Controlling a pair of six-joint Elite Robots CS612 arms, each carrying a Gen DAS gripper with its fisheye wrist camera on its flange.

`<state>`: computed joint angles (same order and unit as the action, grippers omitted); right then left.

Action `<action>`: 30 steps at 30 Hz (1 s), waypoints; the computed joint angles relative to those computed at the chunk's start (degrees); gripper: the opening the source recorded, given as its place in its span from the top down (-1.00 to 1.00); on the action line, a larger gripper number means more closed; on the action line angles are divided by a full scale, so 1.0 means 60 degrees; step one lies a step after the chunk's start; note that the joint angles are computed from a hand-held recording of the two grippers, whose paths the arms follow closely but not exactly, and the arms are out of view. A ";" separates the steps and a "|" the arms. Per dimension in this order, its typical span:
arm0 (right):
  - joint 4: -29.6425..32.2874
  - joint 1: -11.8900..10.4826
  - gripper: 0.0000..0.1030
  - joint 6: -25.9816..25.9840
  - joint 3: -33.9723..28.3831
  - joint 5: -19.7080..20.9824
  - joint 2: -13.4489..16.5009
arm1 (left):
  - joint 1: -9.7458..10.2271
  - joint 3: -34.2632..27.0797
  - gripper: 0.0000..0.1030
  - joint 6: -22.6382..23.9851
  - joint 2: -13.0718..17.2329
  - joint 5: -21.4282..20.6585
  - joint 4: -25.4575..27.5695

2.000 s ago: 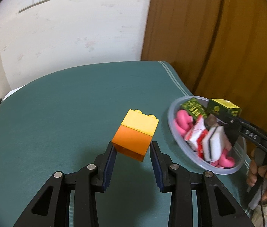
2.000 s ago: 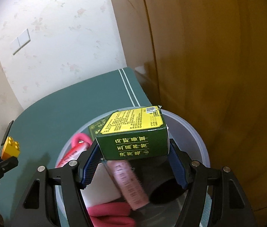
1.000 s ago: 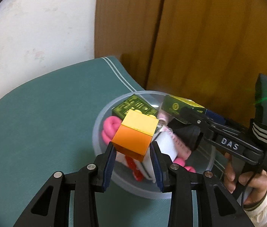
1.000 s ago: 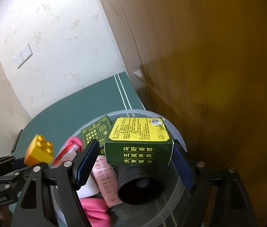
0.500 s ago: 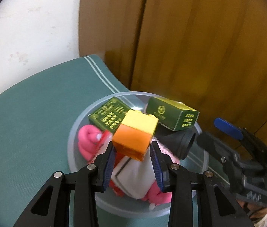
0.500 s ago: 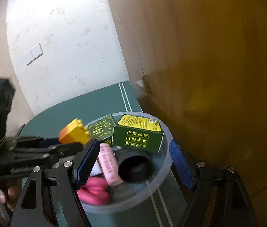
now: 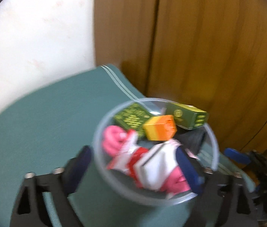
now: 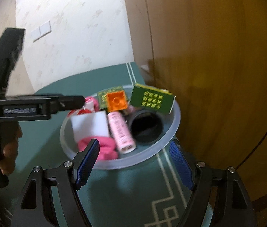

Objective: Organize objects

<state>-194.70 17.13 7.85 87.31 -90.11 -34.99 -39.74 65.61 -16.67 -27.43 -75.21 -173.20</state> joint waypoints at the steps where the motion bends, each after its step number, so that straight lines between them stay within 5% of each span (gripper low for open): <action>1: 0.0100 0.0019 -0.53 -0.0031 0.0015 0.0012 -0.0020 | -0.0054 0.0185 -0.99 0.0061 -0.0067 0.0381 -0.0200; 9: 0.0868 0.0211 -0.75 0.0331 0.0176 -0.0652 -0.0178 | -0.0339 0.1382 -0.99 0.0024 -0.0443 0.1628 -0.1070; 16: 0.0990 0.0453 -0.82 0.0563 0.0542 -0.1741 -0.0416 | -0.0316 0.1609 -0.99 -0.0725 -0.0499 0.1158 -0.0980; 30: 0.0912 0.0710 -0.85 0.0809 0.0300 -0.2639 -0.0383 | -0.0394 0.1955 -0.99 -0.1078 -0.0635 0.2002 -0.1220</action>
